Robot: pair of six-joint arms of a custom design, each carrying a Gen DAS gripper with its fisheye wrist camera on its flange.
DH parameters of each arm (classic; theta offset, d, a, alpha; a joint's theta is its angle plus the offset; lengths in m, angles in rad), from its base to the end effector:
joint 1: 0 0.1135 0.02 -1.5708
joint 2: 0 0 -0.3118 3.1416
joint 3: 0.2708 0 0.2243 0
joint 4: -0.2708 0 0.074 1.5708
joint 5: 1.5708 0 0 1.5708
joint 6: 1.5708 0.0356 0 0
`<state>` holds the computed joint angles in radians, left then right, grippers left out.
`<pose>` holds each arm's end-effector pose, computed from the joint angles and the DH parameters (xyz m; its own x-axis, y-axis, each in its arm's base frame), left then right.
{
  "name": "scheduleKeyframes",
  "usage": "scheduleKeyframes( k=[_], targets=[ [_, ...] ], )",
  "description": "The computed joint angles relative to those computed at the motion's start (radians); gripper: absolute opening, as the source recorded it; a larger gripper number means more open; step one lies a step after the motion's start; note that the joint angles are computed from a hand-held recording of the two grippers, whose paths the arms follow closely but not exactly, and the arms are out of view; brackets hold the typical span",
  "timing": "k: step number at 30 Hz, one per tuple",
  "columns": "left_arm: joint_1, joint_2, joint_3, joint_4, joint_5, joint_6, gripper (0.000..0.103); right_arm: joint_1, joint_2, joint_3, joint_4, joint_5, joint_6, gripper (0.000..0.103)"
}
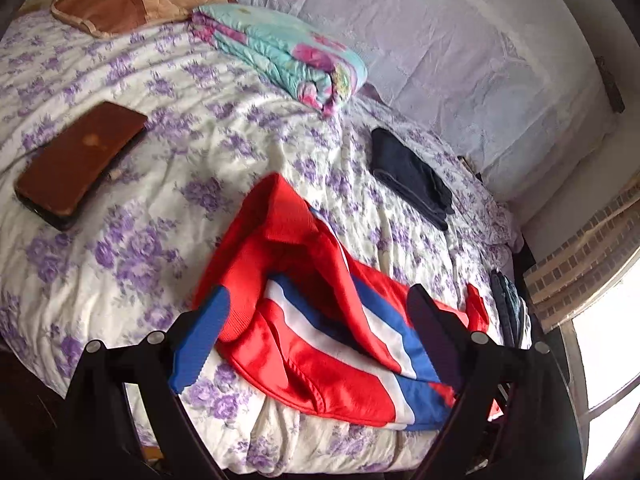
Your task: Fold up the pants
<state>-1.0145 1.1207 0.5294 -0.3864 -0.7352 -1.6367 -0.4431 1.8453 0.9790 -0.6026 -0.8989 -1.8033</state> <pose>0.1013 -0.1176 0.2403 -0.4021 -0.7548 -0.5182 -0.4653 0.6559 -0.5943 0.2830 -0.1034 0.1921 0.0174 -0.6787 -0.7342 -0.9195 0.2776 -0.2784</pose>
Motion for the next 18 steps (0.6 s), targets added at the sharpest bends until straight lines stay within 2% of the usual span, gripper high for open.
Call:
scheduleKeyframes(
  k=[5, 10, 11, 12, 13, 15, 16, 17, 18],
  targets=[
    [0.203, 0.128, -0.064, 0.264, 0.215, 0.172, 0.086, 0.070, -0.040, -0.098, 0.195, 0.070, 0.060, 0.039],
    [0.362, 0.182, -0.069, 0.351, 0.305, 0.234, 0.088, 0.091, -0.064, -0.164, 0.350, 0.092, 0.111, 0.043],
    [0.381, 0.189, -0.061, 0.344, 0.306, 0.241, 0.088, 0.097, -0.064, -0.164, 0.358, 0.096, 0.122, 0.040],
    [0.399, 0.191, -0.053, 0.335, 0.310, 0.251, 0.088, 0.101, -0.065, -0.166, 0.368, 0.099, 0.132, 0.019],
    [0.414, 0.192, -0.050, 0.331, 0.312, 0.264, 0.086, 0.105, -0.068, -0.172, 0.384, 0.105, 0.144, 0.010],
    [0.426, 0.173, -0.061, 0.330, 0.317, 0.279, 0.052, 0.096, -0.079, -0.182, 0.410, 0.078, 0.161, 0.006],
    [0.442, 0.160, -0.083, 0.366, 0.355, 0.312, 0.026, 0.085, -0.086, -0.177, 0.398, 0.057, 0.162, 0.006],
    [0.452, 0.143, -0.112, 0.417, 0.391, 0.336, 0.010, 0.069, -0.095, -0.163, 0.370, 0.032, 0.161, 0.006],
    [0.439, 0.123, -0.134, 0.443, 0.391, 0.338, 0.010, 0.051, -0.104, -0.147, 0.336, 0.007, 0.158, 0.006]
  ],
)
